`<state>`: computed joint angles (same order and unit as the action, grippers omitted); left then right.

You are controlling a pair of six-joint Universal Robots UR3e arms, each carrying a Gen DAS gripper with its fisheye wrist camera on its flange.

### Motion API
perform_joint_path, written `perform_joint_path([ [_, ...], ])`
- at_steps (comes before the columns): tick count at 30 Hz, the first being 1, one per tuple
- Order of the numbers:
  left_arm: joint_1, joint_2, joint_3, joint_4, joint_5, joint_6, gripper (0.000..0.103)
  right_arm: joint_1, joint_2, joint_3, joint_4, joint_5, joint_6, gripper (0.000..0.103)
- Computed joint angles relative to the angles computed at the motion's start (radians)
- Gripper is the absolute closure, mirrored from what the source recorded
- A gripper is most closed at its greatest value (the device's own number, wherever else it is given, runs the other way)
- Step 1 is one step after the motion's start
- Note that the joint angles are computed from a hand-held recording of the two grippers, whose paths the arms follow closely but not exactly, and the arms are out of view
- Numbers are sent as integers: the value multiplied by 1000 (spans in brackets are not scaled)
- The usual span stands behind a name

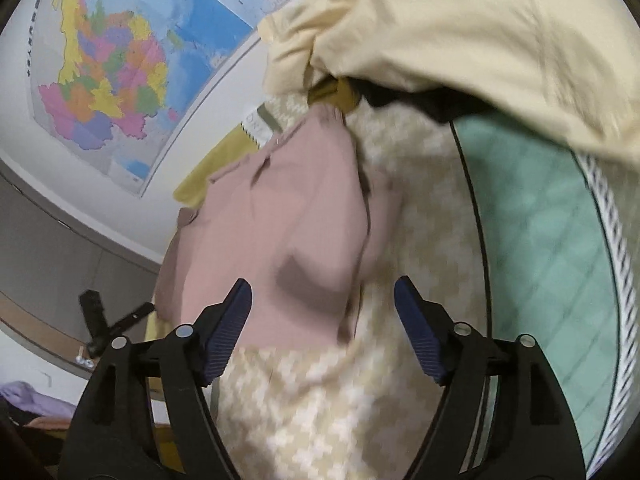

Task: Fold large clothes

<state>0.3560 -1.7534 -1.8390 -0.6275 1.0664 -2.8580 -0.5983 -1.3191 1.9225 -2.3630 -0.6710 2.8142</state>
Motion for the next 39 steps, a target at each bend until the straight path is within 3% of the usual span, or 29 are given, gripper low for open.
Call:
perform_joint_path([
  [7, -25, 40, -113, -8, -35, 13, 28, -28, -86, 124, 76, 34, -75, 26],
  [11, -27, 61, -155, -18, -78, 15, 20, -14, -106, 153, 108, 56, -109, 25],
  [14, -44, 45, -148, -10, -94, 7, 20, 8, -97, 157, 85, 60, -89, 25],
  [21, -159, -55, -50, 77, 12, -104, 16, 51, -81, 170, 30, 49, -42, 24],
  [28, -241, -100, -23, 152, 131, -142, 10, 74, -39, 164, -50, 53, 14, 21],
  [39, -255, -158, 51, 135, 100, -163, 7, 129, 43, 110, -187, 56, 155, 18],
])
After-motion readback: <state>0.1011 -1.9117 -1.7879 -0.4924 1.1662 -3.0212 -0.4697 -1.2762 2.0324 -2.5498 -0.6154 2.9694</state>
